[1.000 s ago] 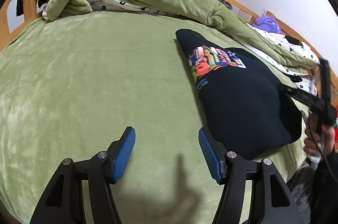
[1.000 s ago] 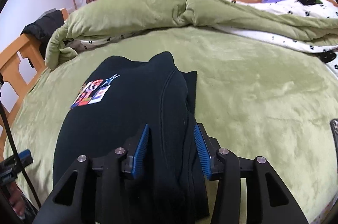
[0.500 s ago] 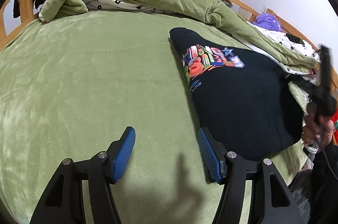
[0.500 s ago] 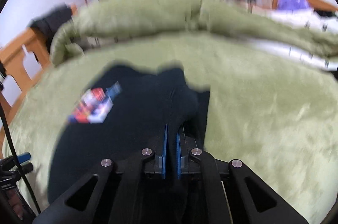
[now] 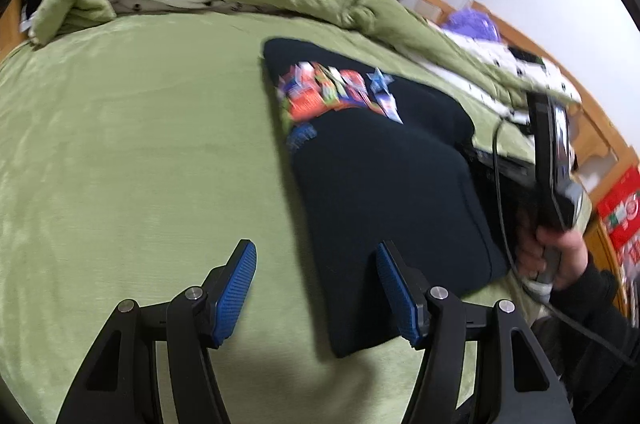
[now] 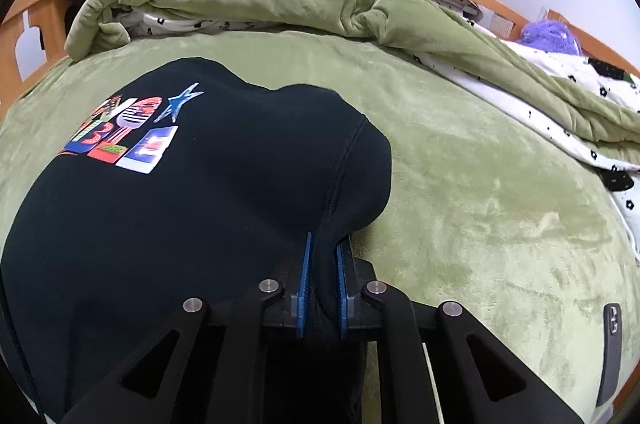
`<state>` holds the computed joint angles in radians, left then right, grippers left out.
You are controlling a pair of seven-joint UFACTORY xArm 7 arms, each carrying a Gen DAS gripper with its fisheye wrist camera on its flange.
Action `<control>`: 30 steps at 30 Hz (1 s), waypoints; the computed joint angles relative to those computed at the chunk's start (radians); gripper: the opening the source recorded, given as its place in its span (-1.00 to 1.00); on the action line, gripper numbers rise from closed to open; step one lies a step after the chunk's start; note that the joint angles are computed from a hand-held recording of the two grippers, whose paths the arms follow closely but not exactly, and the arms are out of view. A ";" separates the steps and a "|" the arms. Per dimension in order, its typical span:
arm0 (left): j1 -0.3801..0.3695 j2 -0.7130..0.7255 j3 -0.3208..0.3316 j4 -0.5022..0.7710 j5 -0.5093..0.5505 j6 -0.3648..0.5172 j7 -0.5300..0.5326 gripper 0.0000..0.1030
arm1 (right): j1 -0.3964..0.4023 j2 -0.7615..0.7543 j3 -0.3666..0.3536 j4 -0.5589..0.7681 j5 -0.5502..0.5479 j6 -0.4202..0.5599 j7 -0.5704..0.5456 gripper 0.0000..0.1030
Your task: Fold small clothes
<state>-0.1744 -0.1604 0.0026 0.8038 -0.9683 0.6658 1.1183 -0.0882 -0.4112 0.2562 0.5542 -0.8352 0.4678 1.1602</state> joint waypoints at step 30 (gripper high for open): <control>-0.065 -0.282 0.026 -0.054 0.387 -0.082 -0.384 0.51 | 0.157 -0.541 0.154 0.019 0.478 0.518 -0.113 0.39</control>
